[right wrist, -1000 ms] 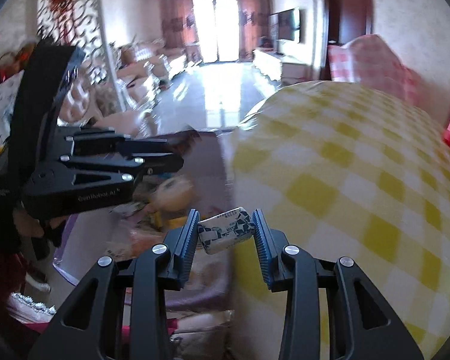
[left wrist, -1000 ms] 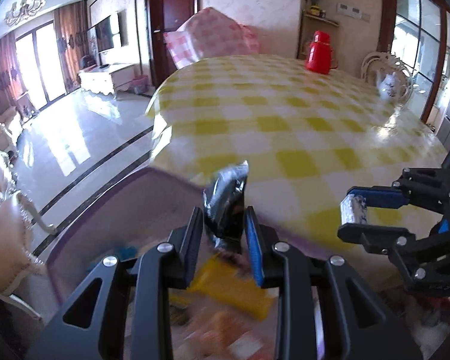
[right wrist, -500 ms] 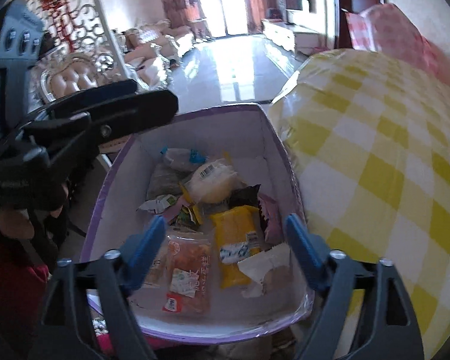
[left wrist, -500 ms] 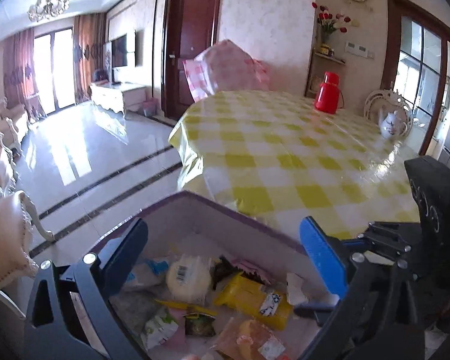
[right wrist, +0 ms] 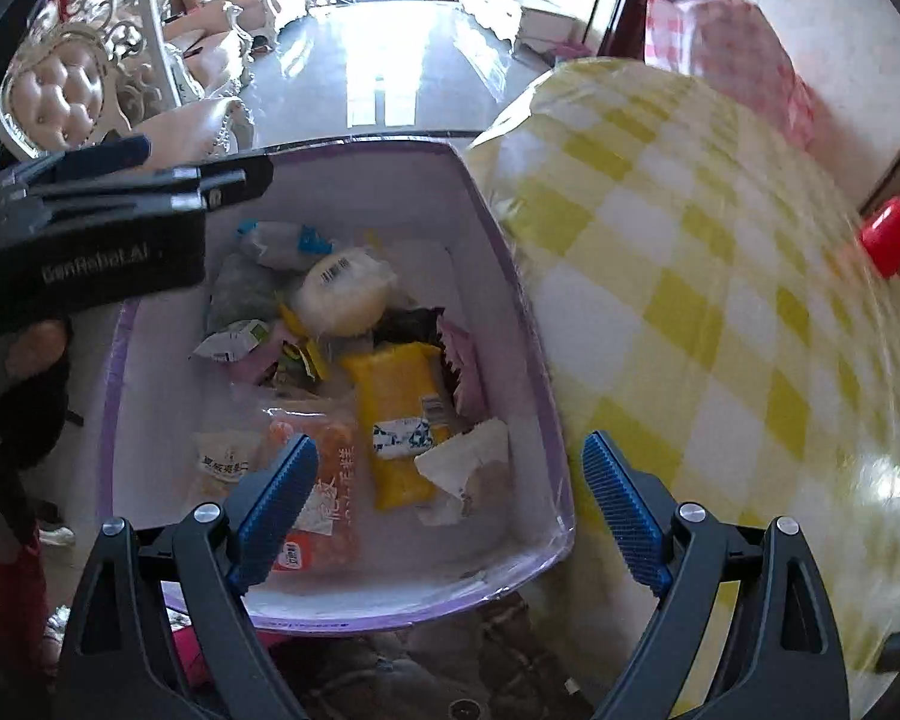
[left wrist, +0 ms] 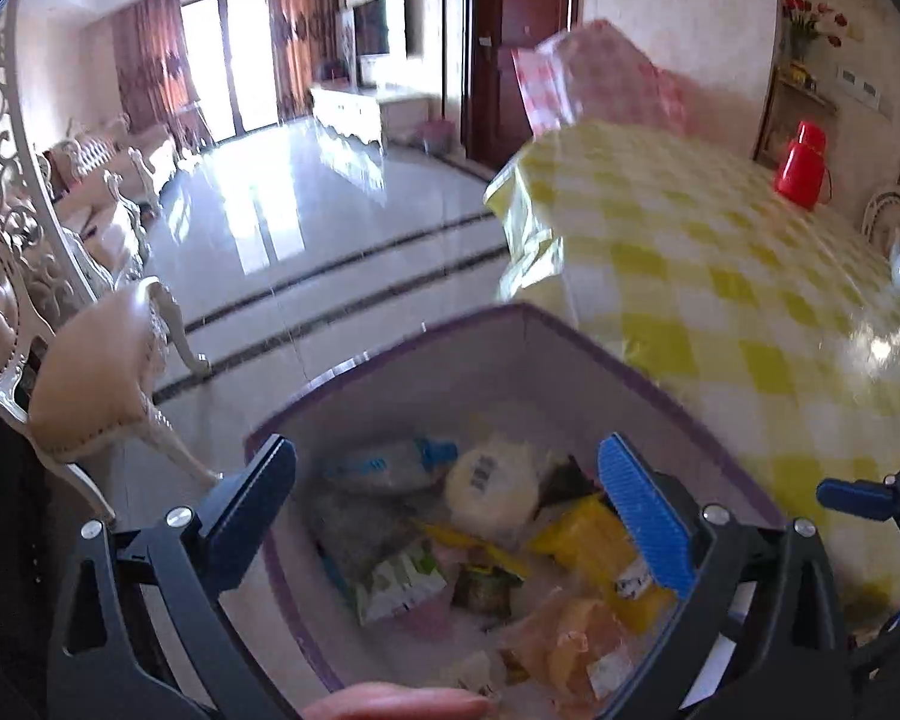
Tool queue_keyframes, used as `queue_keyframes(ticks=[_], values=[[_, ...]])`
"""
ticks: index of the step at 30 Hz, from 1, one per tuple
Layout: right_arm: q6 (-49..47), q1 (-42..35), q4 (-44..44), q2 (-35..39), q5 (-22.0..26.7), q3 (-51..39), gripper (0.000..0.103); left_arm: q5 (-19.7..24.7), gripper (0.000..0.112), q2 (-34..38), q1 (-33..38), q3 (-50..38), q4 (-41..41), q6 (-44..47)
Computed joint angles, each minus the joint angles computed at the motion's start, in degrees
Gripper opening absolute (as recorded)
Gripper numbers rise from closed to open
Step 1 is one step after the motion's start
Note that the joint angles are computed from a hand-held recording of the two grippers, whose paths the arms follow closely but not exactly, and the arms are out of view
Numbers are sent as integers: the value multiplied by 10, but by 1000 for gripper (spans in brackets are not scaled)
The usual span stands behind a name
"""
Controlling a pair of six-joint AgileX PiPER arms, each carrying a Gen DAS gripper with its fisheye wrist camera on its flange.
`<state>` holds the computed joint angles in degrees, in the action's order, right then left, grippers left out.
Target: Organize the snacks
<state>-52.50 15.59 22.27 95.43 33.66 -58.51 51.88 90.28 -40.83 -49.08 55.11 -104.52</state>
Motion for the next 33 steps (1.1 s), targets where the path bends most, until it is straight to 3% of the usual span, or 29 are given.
queue_keyframes(ticks=[10, 33], values=[[40, 12, -22, 36, 3, -15, 87, -85, 101, 44, 53, 5, -65, 42], [46, 15, -25, 43, 2, -16, 87, -94, 101, 58, 59, -1, -81, 68]])
